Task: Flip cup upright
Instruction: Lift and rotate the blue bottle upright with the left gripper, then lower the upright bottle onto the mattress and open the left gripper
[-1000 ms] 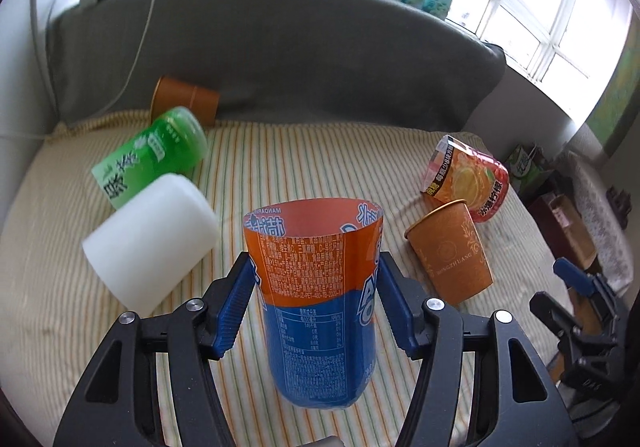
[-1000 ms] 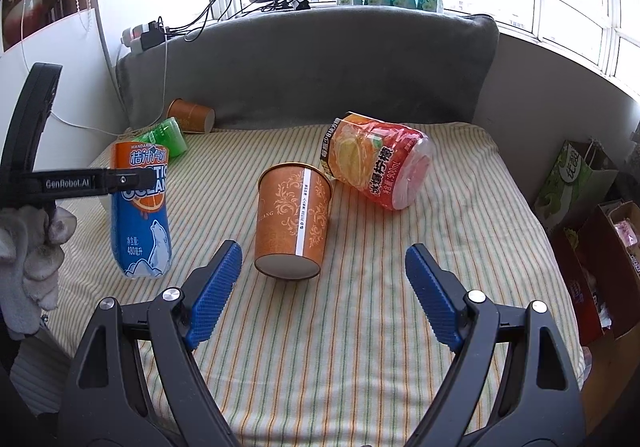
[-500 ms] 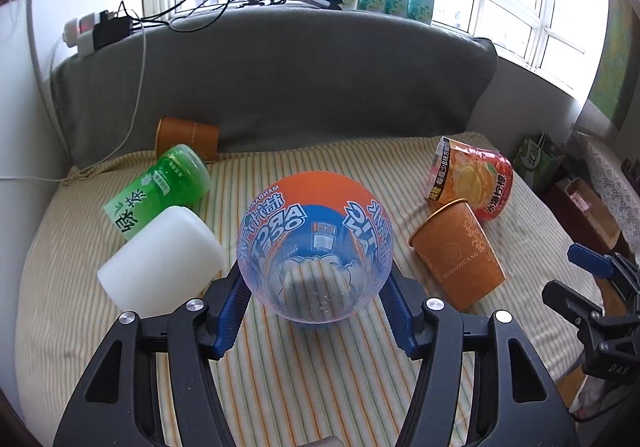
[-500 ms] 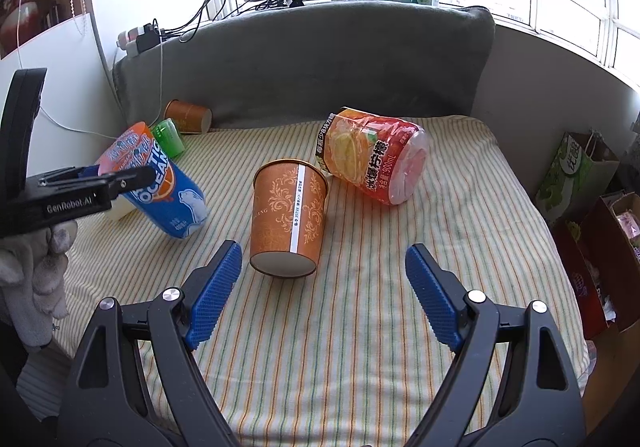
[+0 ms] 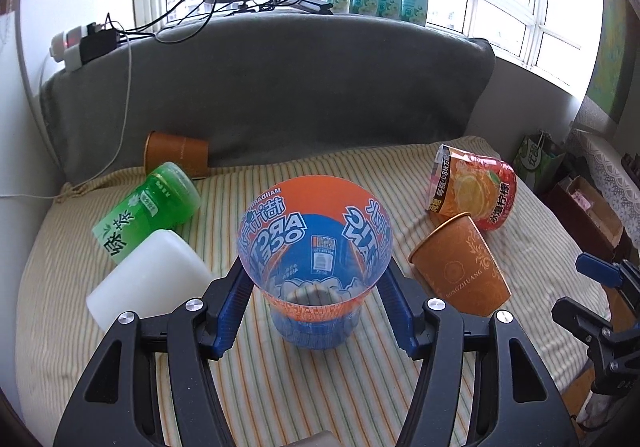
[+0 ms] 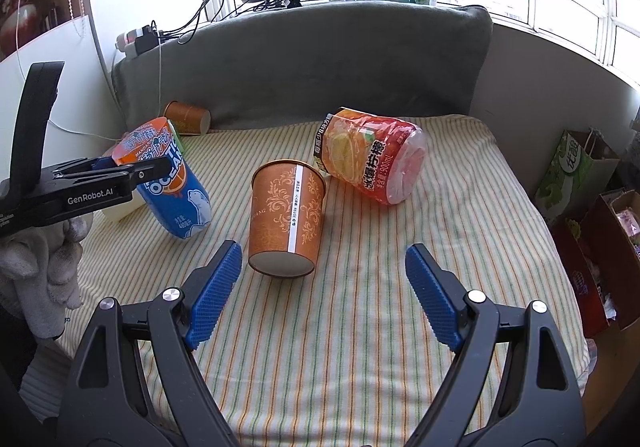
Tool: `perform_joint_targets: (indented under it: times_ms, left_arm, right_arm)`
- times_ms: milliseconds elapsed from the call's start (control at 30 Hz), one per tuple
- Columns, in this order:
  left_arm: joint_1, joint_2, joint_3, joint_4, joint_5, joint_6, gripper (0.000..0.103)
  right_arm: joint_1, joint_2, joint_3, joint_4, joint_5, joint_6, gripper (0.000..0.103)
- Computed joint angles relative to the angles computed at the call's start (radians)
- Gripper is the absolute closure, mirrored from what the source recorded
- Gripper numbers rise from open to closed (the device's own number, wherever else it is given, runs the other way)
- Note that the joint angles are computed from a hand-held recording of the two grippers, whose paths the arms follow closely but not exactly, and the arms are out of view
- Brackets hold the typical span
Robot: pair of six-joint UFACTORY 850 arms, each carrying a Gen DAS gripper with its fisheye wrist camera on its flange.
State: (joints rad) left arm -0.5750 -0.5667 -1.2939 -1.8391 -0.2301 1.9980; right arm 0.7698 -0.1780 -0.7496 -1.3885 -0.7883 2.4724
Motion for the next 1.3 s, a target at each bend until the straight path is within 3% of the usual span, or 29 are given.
perform_joint_targets:
  times_ms: [167,333,633,867,1300]
  left_arm:
    - [0.005,-0.004,-0.009,0.088,-0.027,-0.091,0.032]
    - [0.004,0.0,-0.006,0.1,-0.029,-0.104,0.029]
    - [0.013,0.039,0.037,-0.113,-0.034,0.108,0.028]
    - [0.031,0.07,0.074,-0.191,-0.057,0.186,0.028]
    - [0.064,0.172,0.215,-0.558,-0.13,0.521,0.028]
  right_arm:
    - [-0.002,-0.001,0.002,-0.003,0.005,0.009,0.017]
    - [-0.004,-0.002,0.004,-0.006,0.01,0.013,0.017]
    - [0.0,0.003,0.003,-0.017,-0.012,0.023,0.017]
    - [0.002,0.003,-0.015,-0.036,-0.041,0.019,0.017]
    - [0.001,-0.033,-0.077,-0.104,-0.109,0.035,0.017]
